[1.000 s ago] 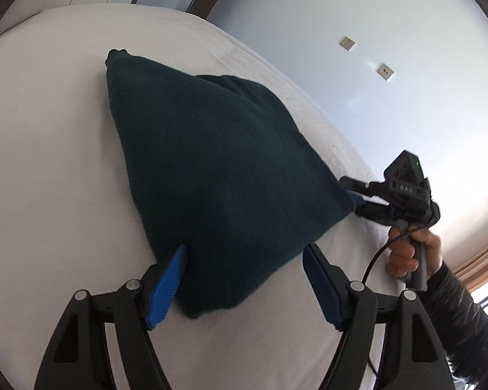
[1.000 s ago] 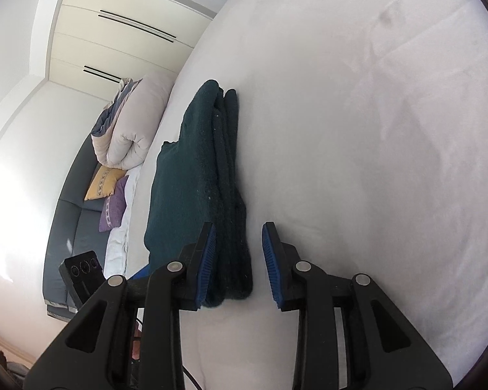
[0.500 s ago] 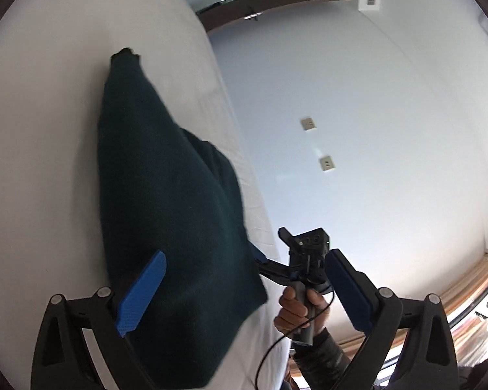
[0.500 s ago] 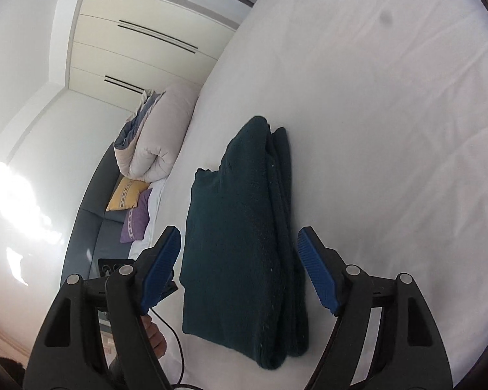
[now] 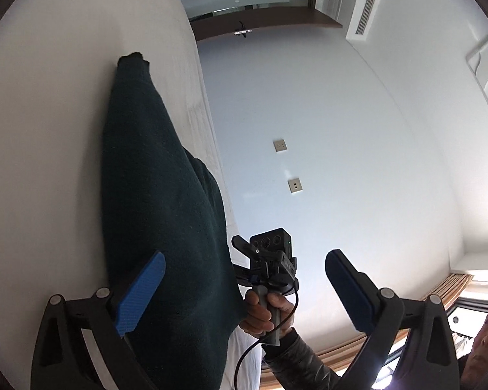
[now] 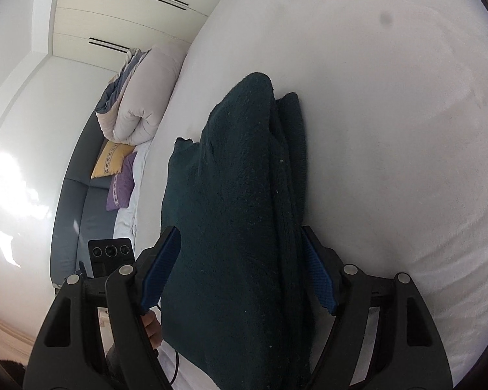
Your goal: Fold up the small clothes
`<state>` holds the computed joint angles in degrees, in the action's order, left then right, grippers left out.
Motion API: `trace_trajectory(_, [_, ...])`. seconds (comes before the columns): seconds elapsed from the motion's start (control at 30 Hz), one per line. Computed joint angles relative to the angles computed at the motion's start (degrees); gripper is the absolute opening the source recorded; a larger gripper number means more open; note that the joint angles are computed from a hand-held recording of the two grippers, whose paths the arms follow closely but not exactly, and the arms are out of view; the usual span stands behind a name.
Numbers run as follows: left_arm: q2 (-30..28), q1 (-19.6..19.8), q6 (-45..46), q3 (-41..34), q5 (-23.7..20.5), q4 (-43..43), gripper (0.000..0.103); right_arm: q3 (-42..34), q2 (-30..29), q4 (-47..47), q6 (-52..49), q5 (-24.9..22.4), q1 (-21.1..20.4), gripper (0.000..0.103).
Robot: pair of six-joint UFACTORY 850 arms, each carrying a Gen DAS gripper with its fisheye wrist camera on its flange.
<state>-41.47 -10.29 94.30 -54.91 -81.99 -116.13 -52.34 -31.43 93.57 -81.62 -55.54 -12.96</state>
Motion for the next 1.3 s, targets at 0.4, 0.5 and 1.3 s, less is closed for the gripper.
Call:
trace_trajectory(0.4, [1.5, -0.9, -2.2, -1.3, -2.1, 5.5, 0.103, -0.6, -0.7, 1.7, -1.8, 2.2, 2.2, 0.056])
trace_trajectory(0.5, [4.8, 2.1, -0.5, 0.5, 2.5, 5.9, 0.103, -0.8, -1.5, 1.9, -1.8, 1.7, 1.9, 0.046])
trace_trajectory(1.3, [17.5, -9.4, -20.3, -0.5, 51.5, 21.0, 0.044, 5.8, 12.8, 9.3, -6.6, 24.5, 14.2, 0.022])
